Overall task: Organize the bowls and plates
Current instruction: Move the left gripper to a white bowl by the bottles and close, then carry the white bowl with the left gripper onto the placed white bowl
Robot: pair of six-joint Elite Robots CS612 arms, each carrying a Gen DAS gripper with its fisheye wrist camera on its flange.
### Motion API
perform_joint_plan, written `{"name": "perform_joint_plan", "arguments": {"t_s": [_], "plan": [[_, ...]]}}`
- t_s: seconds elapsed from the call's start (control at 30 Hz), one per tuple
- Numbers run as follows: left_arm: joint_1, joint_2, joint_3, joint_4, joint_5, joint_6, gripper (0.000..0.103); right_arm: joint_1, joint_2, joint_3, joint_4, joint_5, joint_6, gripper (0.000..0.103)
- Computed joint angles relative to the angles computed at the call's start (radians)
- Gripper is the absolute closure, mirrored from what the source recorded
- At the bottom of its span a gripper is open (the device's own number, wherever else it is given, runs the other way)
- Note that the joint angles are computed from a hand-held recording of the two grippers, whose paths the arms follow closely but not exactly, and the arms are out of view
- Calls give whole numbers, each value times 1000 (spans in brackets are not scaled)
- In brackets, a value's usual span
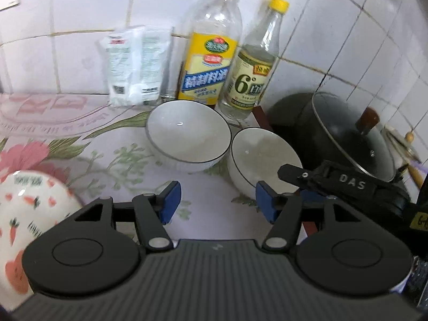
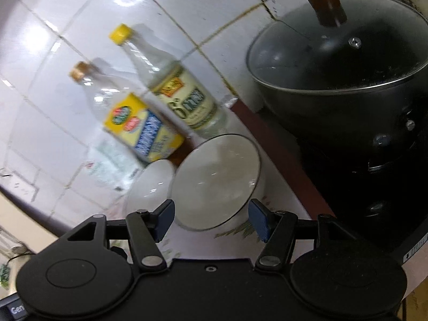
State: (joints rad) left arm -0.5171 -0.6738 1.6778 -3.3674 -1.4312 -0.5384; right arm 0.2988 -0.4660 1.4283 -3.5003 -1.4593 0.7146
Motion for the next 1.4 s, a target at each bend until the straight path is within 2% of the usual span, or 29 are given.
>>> {"name": "perform_joint_plan", "arguments": {"t_s": [0.1, 0.27, 0.4, 0.5, 0.53, 0.57, 0.6, 0.63, 0.67, 0.77, 0.83, 0.97, 1.1, 1.23, 1.4], "plan": [[-2, 22, -48, 56, 17, 3, 42, 3, 15, -32, 41, -40, -3, 37], [4, 55, -123, 170, -12, -19, 42, 4, 32, -63, 86, -73, 4, 37], [6, 76, -162, 217, -20, -20, 42, 1, 44, -77, 103, -92, 18, 43], [8, 82, -179, 247, -28, -32, 45, -4, 52, -82, 102, -77, 10, 59], [9, 84, -184, 254, -33, -35, 49, -5, 56, -86, 100, -74, 0, 68], [11, 87, -189, 261, -46, -38, 54, -7, 59, -85, 90, -64, -3, 71], [15, 91, -193, 255, -71, -41, 68, -7, 61, -84, 81, -61, -4, 71], [19, 93, -193, 238, -100, -45, 88, -5, 61, -83, 79, -69, -13, 73], [18, 92, -190, 229, -111, -47, 88, -3, 61, -83, 81, -75, -27, 74], [-12, 77, -180, 258, -13, 52, 88, 4, 61, -82, 92, -106, -66, 78], [-22, 71, -173, 262, 13, 67, 89, 4, 57, -75, 98, -108, -69, 81], [-21, 54, -149, 253, 2, 56, 90, 9, 35, -43, 99, -124, -59, 81], [-23, 20, -107, 252, -1, 60, 90, 10, 12, -6, 92, -105, -47, 81], [-17, -15, -56, 228, -42, 57, 90, 16, -22, 48, 77, -106, -41, 81], [-29, -71, 18, 200, -29, 70, 90, 32, -64, 113, 46, -112, -47, 81]]}}
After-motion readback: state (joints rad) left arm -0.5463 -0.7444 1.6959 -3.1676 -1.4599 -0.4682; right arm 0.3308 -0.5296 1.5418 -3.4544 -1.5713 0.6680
